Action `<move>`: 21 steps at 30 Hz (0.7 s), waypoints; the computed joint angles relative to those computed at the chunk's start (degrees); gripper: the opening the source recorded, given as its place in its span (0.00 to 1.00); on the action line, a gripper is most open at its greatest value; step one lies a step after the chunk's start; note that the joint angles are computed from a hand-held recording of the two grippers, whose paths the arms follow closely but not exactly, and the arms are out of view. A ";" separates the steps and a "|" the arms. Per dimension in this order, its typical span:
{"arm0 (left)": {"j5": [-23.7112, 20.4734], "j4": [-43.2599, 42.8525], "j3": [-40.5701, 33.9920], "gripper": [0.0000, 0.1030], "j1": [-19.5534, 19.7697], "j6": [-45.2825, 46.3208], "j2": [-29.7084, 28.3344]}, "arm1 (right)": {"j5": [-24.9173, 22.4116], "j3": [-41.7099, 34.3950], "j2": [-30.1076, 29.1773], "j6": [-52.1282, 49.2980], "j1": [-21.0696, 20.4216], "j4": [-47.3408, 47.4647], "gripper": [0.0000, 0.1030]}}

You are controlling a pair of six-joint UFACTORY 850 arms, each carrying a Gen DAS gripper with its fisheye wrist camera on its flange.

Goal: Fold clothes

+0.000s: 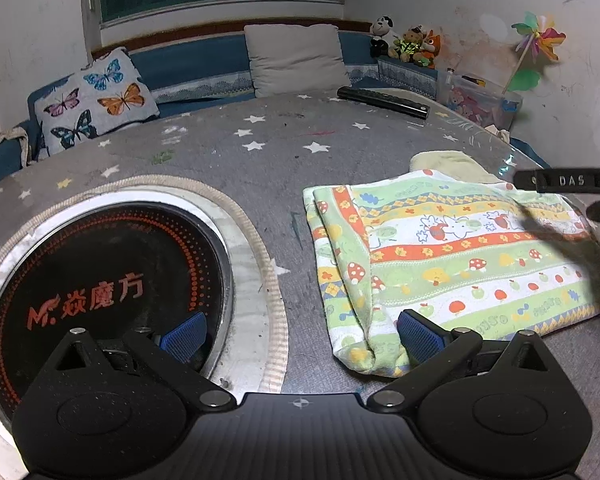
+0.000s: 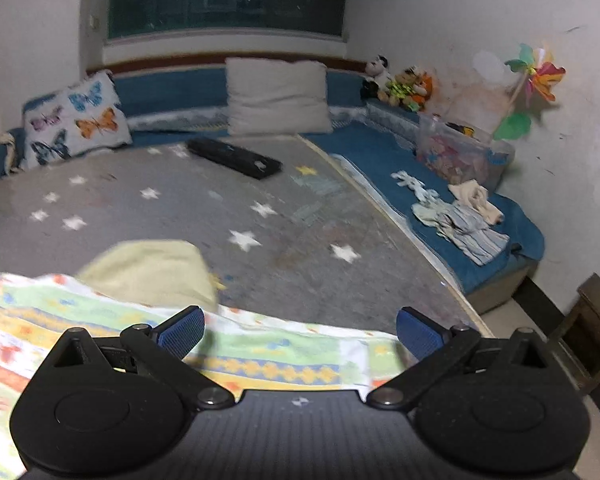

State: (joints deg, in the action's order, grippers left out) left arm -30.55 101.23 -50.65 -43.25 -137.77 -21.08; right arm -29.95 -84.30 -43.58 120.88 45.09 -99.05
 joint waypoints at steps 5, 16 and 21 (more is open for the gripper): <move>-1.61 -1.11 -0.06 1.00 -0.73 1.90 -0.01 | 2.95 -2.05 -0.91 -0.02 1.45 -4.38 1.00; -1.63 -0.41 0.10 1.00 -0.66 2.02 0.08 | 3.70 -13.31 -8.47 -14.42 3.14 5.74 1.00; -1.54 -0.25 0.18 1.00 -0.62 1.53 0.04 | 2.46 -15.86 -10.41 -16.35 3.48 8.39 1.00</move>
State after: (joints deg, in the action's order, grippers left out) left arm -32.08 100.98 -50.47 -43.87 -136.24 -21.03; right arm -27.49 -100.16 -54.00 104.52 48.57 -90.66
